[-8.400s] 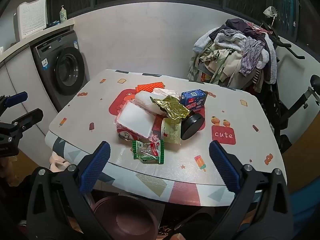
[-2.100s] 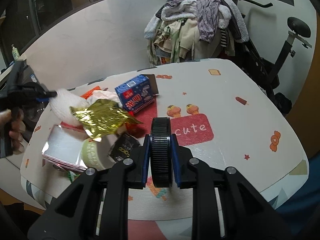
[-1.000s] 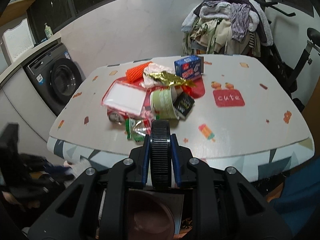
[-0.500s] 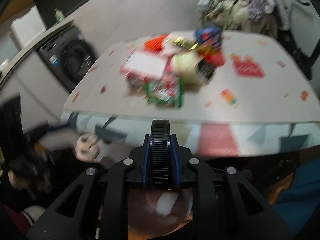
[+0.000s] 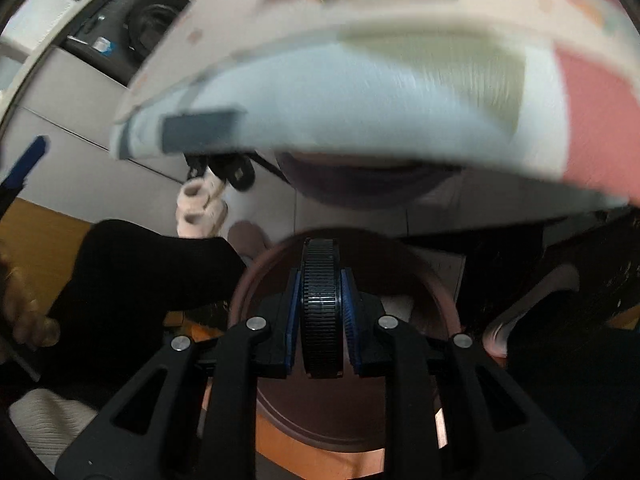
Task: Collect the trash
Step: 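Lift the foam with the left gripper and drop it into the brown bin, then grasp the green YEAH paper cup with the right gripper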
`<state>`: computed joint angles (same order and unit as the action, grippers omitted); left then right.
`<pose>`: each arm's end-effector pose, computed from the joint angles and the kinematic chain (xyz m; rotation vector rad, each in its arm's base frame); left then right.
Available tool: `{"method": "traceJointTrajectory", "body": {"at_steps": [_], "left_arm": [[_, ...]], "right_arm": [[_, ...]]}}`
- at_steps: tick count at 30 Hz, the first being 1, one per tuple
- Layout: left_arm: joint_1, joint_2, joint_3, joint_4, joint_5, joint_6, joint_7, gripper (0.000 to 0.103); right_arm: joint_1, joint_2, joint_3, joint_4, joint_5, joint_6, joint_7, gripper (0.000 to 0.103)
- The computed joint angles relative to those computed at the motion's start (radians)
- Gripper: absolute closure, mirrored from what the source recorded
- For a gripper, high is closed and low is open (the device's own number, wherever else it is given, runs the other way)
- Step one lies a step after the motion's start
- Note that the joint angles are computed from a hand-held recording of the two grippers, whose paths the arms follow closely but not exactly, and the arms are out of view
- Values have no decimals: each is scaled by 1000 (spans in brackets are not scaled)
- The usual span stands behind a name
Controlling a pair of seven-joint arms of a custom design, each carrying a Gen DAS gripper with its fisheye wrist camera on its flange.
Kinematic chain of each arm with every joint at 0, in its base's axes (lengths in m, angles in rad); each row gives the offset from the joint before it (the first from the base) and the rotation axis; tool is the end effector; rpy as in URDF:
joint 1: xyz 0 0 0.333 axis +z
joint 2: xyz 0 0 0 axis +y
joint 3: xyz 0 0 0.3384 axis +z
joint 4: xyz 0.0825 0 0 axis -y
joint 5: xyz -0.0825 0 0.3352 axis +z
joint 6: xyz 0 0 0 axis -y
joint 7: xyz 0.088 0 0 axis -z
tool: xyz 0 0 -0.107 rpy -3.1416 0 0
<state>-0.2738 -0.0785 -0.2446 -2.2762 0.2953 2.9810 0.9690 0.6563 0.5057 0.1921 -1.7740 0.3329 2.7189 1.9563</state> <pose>0.4331 -0.2743 0.5292 -1.6661 2.0297 -0.9861 0.4649 0.4796 0.3765 -2.0057 1.7360 0.2849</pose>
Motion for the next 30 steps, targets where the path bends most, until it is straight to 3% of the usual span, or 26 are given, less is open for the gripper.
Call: {"method": "traceJointTrajectory", "body": {"at_steps": [5, 11, 14, 20, 22, 24, 30], "left_arm": [[-3, 6, -6, -12, 6, -8, -24, 8], [-18, 23, -7, -1, -18, -31, 4, 8], [-18, 26, -6, 0, -22, -34, 4, 8], [-15, 25, -5, -5, -24, -40, -14, 8], [-14, 26, -5, -4, -27, -45, -18, 8], [-13, 26, -5, -4, -25, -46, -24, 8], [-13, 32, -5, 0, -26, -53, -30, 8]], "right_arm": [[-42, 34, 30, 21, 81, -40, -3, 80], [-14, 54, -5, 71, 32, -141, 37, 78], [-14, 49, -8, 68, 25, -150, 46, 77], [-3, 41, -31, 56, 0, -162, 105, 45], [17, 32, -53, 56, -41, -169, 141, 25], [37, 27, -71, 63, -91, -172, 171, 16], [102, -9, -119, 61, -272, -148, 235, 7]]}}
